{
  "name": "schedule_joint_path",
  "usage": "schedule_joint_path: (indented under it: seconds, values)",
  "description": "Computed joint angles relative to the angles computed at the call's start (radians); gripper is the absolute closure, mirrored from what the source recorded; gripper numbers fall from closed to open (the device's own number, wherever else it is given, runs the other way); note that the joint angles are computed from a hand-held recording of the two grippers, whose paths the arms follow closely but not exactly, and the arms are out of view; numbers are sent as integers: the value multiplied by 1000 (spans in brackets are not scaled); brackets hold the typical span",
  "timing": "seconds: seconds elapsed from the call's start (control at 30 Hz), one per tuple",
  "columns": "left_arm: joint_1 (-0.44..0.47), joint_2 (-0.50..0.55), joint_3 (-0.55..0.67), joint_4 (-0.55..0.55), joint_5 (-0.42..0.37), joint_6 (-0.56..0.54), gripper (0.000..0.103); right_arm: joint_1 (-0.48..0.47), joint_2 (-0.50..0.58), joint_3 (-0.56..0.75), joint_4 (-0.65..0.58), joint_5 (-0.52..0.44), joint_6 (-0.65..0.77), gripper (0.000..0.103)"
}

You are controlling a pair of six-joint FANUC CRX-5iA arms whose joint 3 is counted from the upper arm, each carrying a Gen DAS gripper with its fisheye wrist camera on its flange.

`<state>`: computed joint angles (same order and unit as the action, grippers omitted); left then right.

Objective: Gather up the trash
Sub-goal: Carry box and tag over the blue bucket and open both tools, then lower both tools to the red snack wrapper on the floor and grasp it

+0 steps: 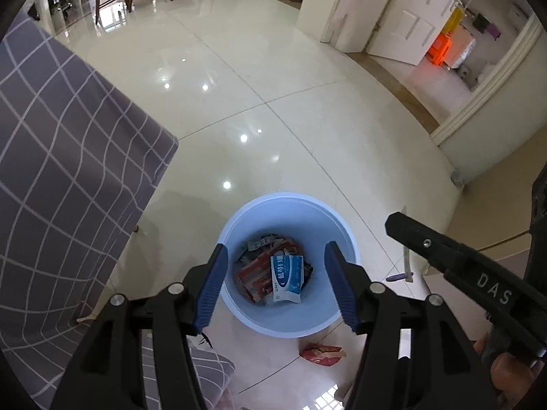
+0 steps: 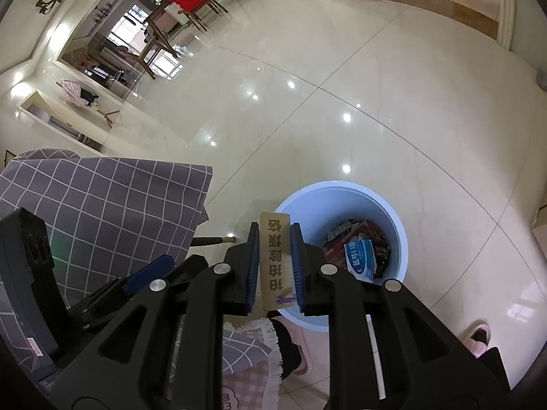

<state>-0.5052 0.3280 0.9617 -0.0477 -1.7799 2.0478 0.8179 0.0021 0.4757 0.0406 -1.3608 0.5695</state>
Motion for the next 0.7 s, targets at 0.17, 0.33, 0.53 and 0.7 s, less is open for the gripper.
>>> schedule_joint_path:
  seconds: [0.17,0.33,0.53,0.7]
  values:
    - [-2,0,2,9,-15,13,44,36,-18,-38,53,9,-48,43]
    - [-28,16,11,6,-17,23,41,45,-92,-135,76,32,-105,43]
    - [-86,-10,-113,66,69,37,35,79,-278,-375,129,68,-224,43]
    - [-165,-62,-329,145,221,20,35,160,-462,-612,206,21,-387,43]
